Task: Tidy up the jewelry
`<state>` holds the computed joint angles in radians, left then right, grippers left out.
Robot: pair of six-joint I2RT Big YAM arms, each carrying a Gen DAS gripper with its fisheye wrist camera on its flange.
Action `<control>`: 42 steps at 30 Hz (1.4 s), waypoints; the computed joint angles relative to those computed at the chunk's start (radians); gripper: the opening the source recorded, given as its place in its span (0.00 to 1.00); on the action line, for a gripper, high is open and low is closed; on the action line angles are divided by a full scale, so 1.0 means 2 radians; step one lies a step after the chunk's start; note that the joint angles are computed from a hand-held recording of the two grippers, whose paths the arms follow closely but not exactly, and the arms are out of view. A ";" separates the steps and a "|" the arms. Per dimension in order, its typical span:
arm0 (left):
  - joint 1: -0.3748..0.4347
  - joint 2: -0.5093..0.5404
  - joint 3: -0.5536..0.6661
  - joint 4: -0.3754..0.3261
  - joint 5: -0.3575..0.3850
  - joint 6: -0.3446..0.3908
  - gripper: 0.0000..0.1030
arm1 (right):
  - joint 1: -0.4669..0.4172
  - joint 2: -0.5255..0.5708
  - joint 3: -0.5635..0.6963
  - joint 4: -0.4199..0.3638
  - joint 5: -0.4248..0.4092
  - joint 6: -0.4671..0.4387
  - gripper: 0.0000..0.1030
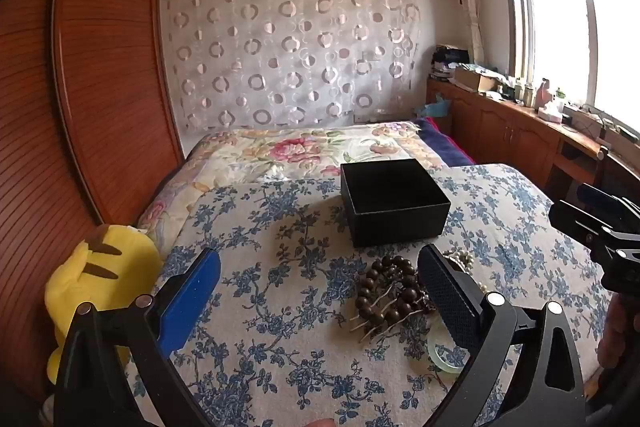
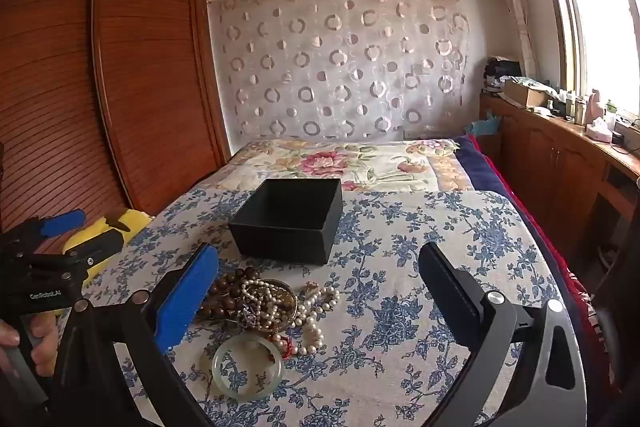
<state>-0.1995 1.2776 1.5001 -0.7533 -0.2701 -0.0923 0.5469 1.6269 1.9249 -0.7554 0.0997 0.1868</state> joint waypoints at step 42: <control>0.001 0.001 0.004 0.001 -0.001 0.001 0.93 | 0.005 0.001 0.007 -0.004 0.005 0.000 0.98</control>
